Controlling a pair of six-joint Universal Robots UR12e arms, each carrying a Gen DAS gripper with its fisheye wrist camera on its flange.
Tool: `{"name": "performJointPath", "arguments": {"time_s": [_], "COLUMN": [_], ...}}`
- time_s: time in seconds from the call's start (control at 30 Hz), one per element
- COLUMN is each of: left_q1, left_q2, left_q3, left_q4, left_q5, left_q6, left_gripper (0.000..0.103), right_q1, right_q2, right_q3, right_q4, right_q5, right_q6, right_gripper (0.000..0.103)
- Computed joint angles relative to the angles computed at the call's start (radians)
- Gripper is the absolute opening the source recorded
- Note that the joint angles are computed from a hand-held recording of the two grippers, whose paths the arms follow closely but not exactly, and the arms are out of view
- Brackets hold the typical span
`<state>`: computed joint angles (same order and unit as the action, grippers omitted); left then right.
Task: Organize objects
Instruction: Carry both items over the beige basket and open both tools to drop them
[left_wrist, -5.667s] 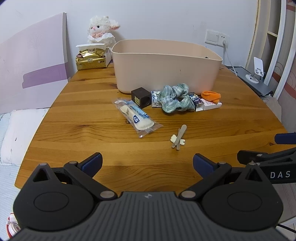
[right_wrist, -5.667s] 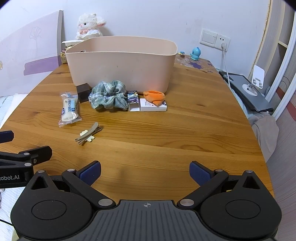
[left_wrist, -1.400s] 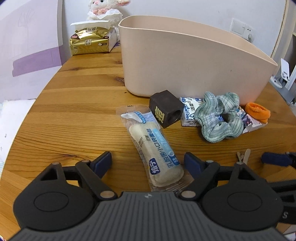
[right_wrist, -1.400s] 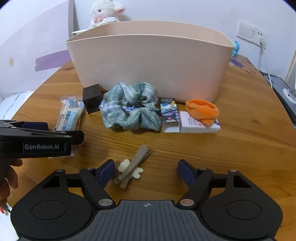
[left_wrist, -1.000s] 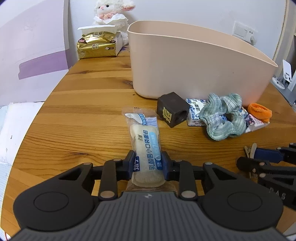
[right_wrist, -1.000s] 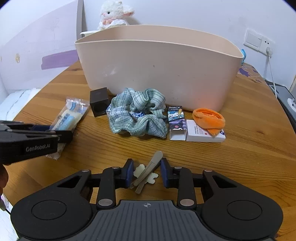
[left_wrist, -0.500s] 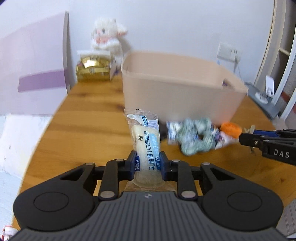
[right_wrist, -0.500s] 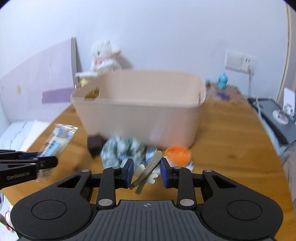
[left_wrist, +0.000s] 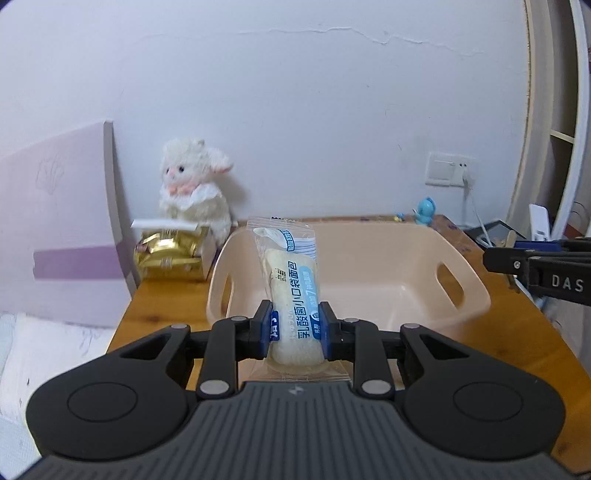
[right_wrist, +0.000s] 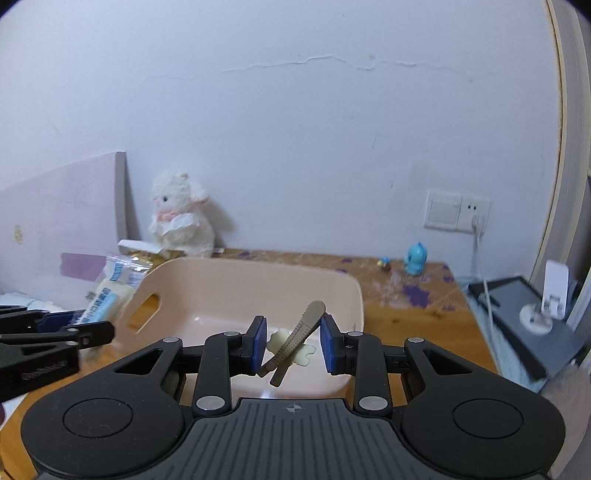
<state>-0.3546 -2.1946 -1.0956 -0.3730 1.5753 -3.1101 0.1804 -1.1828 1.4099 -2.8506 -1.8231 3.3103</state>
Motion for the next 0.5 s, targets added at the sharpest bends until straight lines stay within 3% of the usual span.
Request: {"name": "performJointPath", "arguments": {"time_s": [0.17, 0.4, 0.5], "left_q1": [-0.016, -0.022, -0.024], "left_q2": [-0.095, -0.169, -0.183], "left_q3": [0.158, 0.281, 0.305], "left_q4": [-0.126, -0.276, -0.327], "left_q5": [0.025, 0.053, 0.067], "left_q6": [0.002, 0.02, 0.032], "left_gripper": [0.028, 0.028, 0.028], "right_q1": [-0.007, -0.009, -0.022], "right_q2": [0.047, 0.116, 0.124], "right_q3": [-0.073, -0.168, -0.167], "right_q4": [0.076, 0.248, 0.299], "right_q5": [-0.02, -0.016, 0.034], "right_q6": [-0.016, 0.004, 0.062], "right_gripper": [0.029, 0.029, 0.03]}}
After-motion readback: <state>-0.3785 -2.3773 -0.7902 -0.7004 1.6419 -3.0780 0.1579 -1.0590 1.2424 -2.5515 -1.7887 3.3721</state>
